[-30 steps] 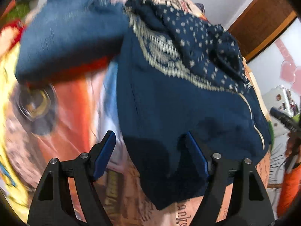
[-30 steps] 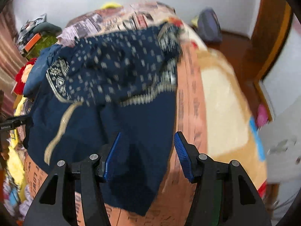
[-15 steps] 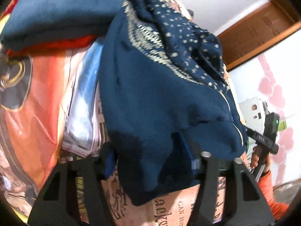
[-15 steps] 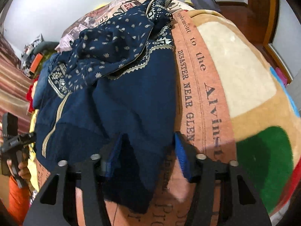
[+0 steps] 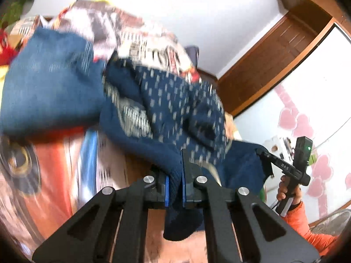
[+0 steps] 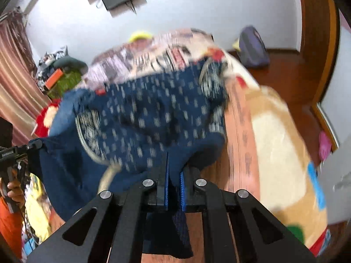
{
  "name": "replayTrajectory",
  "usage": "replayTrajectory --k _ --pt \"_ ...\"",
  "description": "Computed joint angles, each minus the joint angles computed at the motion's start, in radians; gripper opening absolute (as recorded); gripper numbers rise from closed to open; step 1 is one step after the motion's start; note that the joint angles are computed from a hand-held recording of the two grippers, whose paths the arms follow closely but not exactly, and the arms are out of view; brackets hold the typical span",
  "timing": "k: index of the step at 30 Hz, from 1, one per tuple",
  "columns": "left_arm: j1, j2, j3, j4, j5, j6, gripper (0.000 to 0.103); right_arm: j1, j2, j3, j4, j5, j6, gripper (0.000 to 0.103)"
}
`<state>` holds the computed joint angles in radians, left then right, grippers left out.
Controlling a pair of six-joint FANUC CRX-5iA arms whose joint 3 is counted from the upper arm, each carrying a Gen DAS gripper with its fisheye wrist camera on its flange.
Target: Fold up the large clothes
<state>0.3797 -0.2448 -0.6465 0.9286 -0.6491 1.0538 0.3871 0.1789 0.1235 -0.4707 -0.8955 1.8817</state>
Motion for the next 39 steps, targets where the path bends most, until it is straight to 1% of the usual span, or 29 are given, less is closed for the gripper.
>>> replayTrajectory --k 2,4,5,9,10,11,12,13,14,15,16,19,21,22,25,26,27,28,29,30,31,32,33,34,35,36,37,39 --pt "-0.003 0.031 0.047 -0.007 0.031 0.013 0.007 0.007 0.026 0.057 0.001 0.009 -0.01 0.007" --pt "0.001 0.075 0.102 0.009 0.059 0.017 0.007 0.01 0.064 0.116 0.011 0.023 -0.02 0.007" --pt "0.003 0.096 0.129 -0.003 0.073 0.031 0.007 0.017 0.073 0.127 0.018 0.036 -0.03 0.007" --pt "0.017 0.207 0.298 -0.228 0.117 0.222 0.007 0.02 0.184 0.275 0.053 0.044 -0.104 0.007" --pt "0.018 0.232 0.334 -0.286 0.122 0.271 0.007 0.023 0.214 0.312 0.07 0.043 -0.128 0.007" --pt "0.019 0.269 0.388 -0.371 0.125 0.344 0.007 0.026 0.244 0.348 0.088 0.041 -0.145 0.007" --pt "0.018 0.296 0.418 -0.415 0.131 0.38 0.007 0.029 0.273 0.381 0.107 0.042 -0.161 0.007" --pt "0.019 0.332 0.465 -0.482 0.128 0.436 0.007 0.035 0.305 0.417 0.13 0.037 -0.181 0.007" --pt "0.018 0.366 0.51 -0.554 0.118 0.496 0.007 0.04 0.34 0.456 0.152 0.026 -0.205 0.007" --pt "0.014 0.414 0.577 -0.648 0.092 0.578 0.007 0.044 0.375 0.497 0.165 0.012 -0.222 0.007" --pt "0.011 0.452 0.623 -0.7 0.072 0.625 0.007 0.046 0.411 0.538 0.174 -0.005 -0.231 0.007" --pt "0.011 0.542 0.704 -0.766 0.034 0.676 0.007 0.058 0.5 0.634 0.223 -0.048 -0.263 0.007" --pt "0.004 0.603 0.768 -0.83 -0.009 0.718 0.007 0.068 0.565 0.695 0.261 -0.076 -0.29 0.007" --pt "-0.001 0.639 0.806 -0.864 -0.04 0.736 0.007 0.066 0.588 0.722 0.264 -0.092 -0.294 0.007" --pt "-0.013 0.69 0.854 -0.907 -0.095 0.739 0.009 0.064 0.659 0.798 0.283 -0.149 -0.313 0.007" --pt "-0.018 0.698 0.862 -0.916 -0.104 0.734 0.009 0.058 0.68 0.83 0.27 -0.182 -0.31 0.008" --pt "-0.021 0.7 0.863 -0.924 -0.108 0.719 0.009 0.05 0.702 0.869 0.252 -0.222 -0.31 0.009" --pt "-0.025 0.697 0.863 -0.931 -0.114 0.708 0.009 0.043 0.717 0.896 0.235 -0.249 -0.308 0.014" --pt "-0.028 0.693 0.864 -0.937 -0.124 0.705 0.012 0.039 0.72 0.904 0.227 -0.26 -0.308 0.016" --pt "-0.03 0.687 0.869 -0.944 -0.142 0.7 0.018 0.036 0.724 0.913 0.226 -0.271 -0.311 0.021" --pt "-0.031 0.676 0.866 -0.946 -0.151 0.692 0.02 0.037 0.725 0.921 0.238 -0.282 -0.321 0.028" --pt "-0.031 0.665 0.86 -0.939 -0.154 0.679 0.025 0.039 0.708 0.901 0.261 -0.279 -0.33 0.031" --pt "-0.03 0.655 0.855 -0.936 -0.155 0.67 0.031 0.041 0.691 0.875 0.275 -0.262 -0.33 0.034" --pt "-0.031 0.63 0.841 -0.939 -0.152 0.662 0.035 0.043 0.668 0.842 0.286 -0.237 -0.323 0.034" --pt "-0.034 0.614 0.834 -0.951 -0.146 0.669 0.045 0.044 0.622 0.778 0.296 -0.195 -0.306 0.034" --pt "-0.037 0.593 0.82 -0.962 -0.131 0.677 0.053 0.046 0.592 0.737 0.302 -0.168 -0.293 0.035" --pt "-0.039 0.557 0.789 -0.967 -0.099 0.681 0.054 0.048 0.573 0.711 0.306 -0.15 -0.282 0.036" --pt "-0.039 0.52 0.755 -0.94 -0.075 0.662 0.054 0.054 0.506 0.62 0.299 -0.097 -0.24 0.038"
